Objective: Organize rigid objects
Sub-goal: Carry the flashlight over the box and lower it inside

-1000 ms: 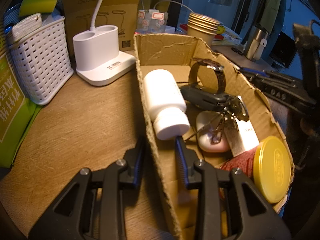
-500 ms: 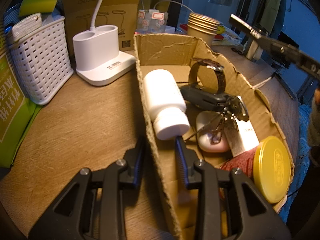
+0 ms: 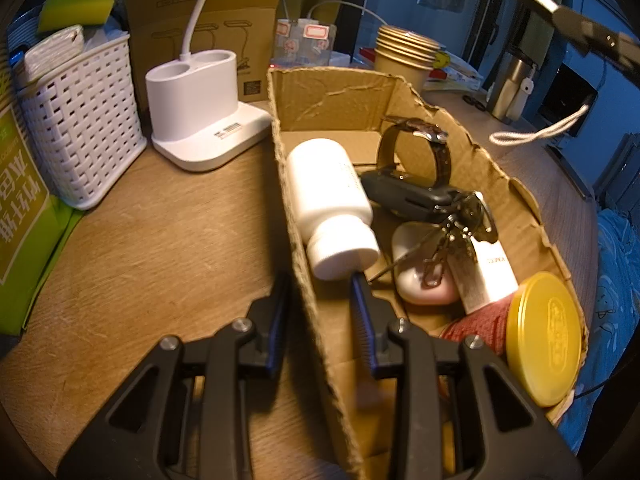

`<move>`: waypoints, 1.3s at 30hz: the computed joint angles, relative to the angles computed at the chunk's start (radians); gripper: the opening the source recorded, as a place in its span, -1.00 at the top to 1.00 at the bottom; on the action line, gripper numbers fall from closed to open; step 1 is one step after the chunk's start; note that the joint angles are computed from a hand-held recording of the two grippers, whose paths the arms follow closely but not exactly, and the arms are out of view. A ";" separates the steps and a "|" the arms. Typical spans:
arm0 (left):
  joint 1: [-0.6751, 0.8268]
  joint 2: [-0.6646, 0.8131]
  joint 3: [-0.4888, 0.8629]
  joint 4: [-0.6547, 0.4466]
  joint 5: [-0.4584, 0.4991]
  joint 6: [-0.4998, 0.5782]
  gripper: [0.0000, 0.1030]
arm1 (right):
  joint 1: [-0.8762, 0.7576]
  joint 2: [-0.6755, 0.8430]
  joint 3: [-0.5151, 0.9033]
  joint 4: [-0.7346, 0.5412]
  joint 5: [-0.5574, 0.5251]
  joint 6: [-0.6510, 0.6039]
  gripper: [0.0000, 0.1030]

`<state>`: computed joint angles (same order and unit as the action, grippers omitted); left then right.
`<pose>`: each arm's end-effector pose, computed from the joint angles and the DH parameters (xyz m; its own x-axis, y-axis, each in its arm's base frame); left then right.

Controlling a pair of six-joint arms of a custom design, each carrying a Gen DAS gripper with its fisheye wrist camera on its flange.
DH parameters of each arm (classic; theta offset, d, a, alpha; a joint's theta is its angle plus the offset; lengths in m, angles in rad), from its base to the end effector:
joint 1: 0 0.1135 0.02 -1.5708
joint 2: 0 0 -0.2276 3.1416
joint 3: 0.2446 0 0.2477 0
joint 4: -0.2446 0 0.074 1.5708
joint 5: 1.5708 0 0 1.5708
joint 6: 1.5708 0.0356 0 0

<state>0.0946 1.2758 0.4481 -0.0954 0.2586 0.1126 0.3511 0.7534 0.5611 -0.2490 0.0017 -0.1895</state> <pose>0.2259 0.0123 0.1084 -0.7819 0.0349 -0.6224 0.1511 0.9793 -0.1349 0.1882 0.0689 0.2353 -0.3294 -0.3212 -0.8879 -0.4119 0.8950 -0.1710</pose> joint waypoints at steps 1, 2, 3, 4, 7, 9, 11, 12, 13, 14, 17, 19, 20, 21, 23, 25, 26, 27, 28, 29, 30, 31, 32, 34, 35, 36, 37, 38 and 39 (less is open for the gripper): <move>-0.001 0.000 0.000 0.000 -0.001 -0.001 0.37 | 0.008 -0.006 0.001 -0.004 0.005 0.000 0.58; 0.000 0.000 0.000 0.000 0.000 0.000 0.37 | 0.016 -0.012 0.005 -0.009 0.010 0.000 0.58; -0.002 -0.001 -0.001 0.001 -0.001 -0.002 0.37 | 0.024 -0.017 0.006 -0.012 0.017 0.001 0.58; -0.003 -0.001 -0.001 0.001 -0.002 -0.003 0.37 | 0.036 -0.024 0.007 -0.016 0.026 0.002 0.58; -0.003 -0.001 -0.001 0.001 -0.002 -0.003 0.37 | 0.070 -0.034 0.008 -0.022 0.045 0.003 0.58; 0.000 0.000 0.000 0.000 0.000 0.000 0.37 | 0.097 -0.034 0.007 -0.023 0.058 0.006 0.58; 0.000 0.000 0.000 0.000 0.000 0.000 0.37 | 0.115 -0.026 0.001 -0.016 0.063 0.009 0.58; -0.002 0.000 -0.001 0.001 -0.001 -0.002 0.37 | 0.121 -0.019 0.000 -0.012 0.064 0.011 0.58; -0.003 -0.001 -0.001 0.001 -0.002 -0.003 0.37 | 0.128 -0.012 -0.003 -0.008 0.065 0.014 0.58; -0.002 -0.001 -0.001 0.001 -0.001 -0.002 0.37 | 0.137 -0.003 -0.008 -0.001 0.067 0.018 0.58; 0.000 0.000 0.000 0.000 0.000 0.000 0.37 | 0.155 0.021 -0.019 0.014 0.068 0.025 0.58; 0.000 0.000 0.000 0.000 0.001 -0.001 0.37 | 0.164 0.040 -0.029 0.029 0.066 0.030 0.58; 0.000 -0.001 -0.001 0.000 0.001 -0.002 0.37 | 0.166 0.052 -0.035 0.038 0.063 0.034 0.58; -0.001 -0.003 -0.003 0.000 0.000 -0.003 0.37 | 0.166 0.059 -0.041 0.045 0.058 0.036 0.58; -0.002 -0.004 -0.003 -0.001 0.000 -0.003 0.37 | 0.160 0.069 -0.051 0.057 0.045 0.044 0.58; -0.007 -0.009 -0.007 -0.001 -0.003 -0.007 0.37 | 0.158 0.088 -0.058 0.068 0.039 0.050 0.58; -0.004 -0.007 -0.005 -0.002 -0.001 -0.005 0.38 | 0.159 0.097 -0.060 0.071 0.040 0.052 0.58; -0.004 -0.007 -0.005 -0.002 -0.001 -0.005 0.37 | 0.162 0.111 -0.060 0.078 0.040 0.054 0.58; -0.004 -0.008 -0.006 -0.002 -0.001 -0.007 0.37 | 0.165 0.127 -0.061 0.085 0.040 0.056 0.58; -0.004 -0.009 -0.007 -0.002 -0.001 -0.007 0.37 | 0.169 0.138 -0.064 0.092 0.041 0.058 0.58; -0.009 -0.012 -0.009 -0.002 -0.004 -0.011 0.37 | 0.172 0.152 -0.066 0.100 0.041 0.058 0.58; -0.006 -0.013 -0.009 -0.003 -0.002 -0.009 0.37 | 0.174 0.167 -0.067 0.109 0.039 0.059 0.58; -0.005 -0.012 -0.009 -0.003 -0.001 -0.008 0.37 | 0.178 0.186 -0.069 0.120 0.039 0.061 0.58; -0.009 -0.016 -0.011 -0.004 -0.004 -0.012 0.37 | 0.182 0.220 -0.070 0.137 0.035 0.062 0.58; -0.005 -0.012 -0.008 -0.003 -0.001 -0.008 0.37 | 0.183 0.243 -0.069 0.149 0.028 0.063 0.58; -0.005 -0.012 -0.008 -0.003 -0.001 -0.008 0.37 | 0.183 0.264 -0.068 0.161 0.024 0.063 0.58; -0.004 -0.011 -0.008 -0.002 0.000 -0.007 0.37 | 0.186 0.284 -0.066 0.170 0.025 0.064 0.58; -0.004 -0.013 -0.010 -0.002 0.000 -0.007 0.37 | 0.190 0.308 -0.062 0.181 0.028 0.064 0.58; -0.006 -0.015 -0.012 -0.003 -0.001 -0.009 0.37 | 0.190 0.323 -0.062 0.189 0.029 0.064 0.58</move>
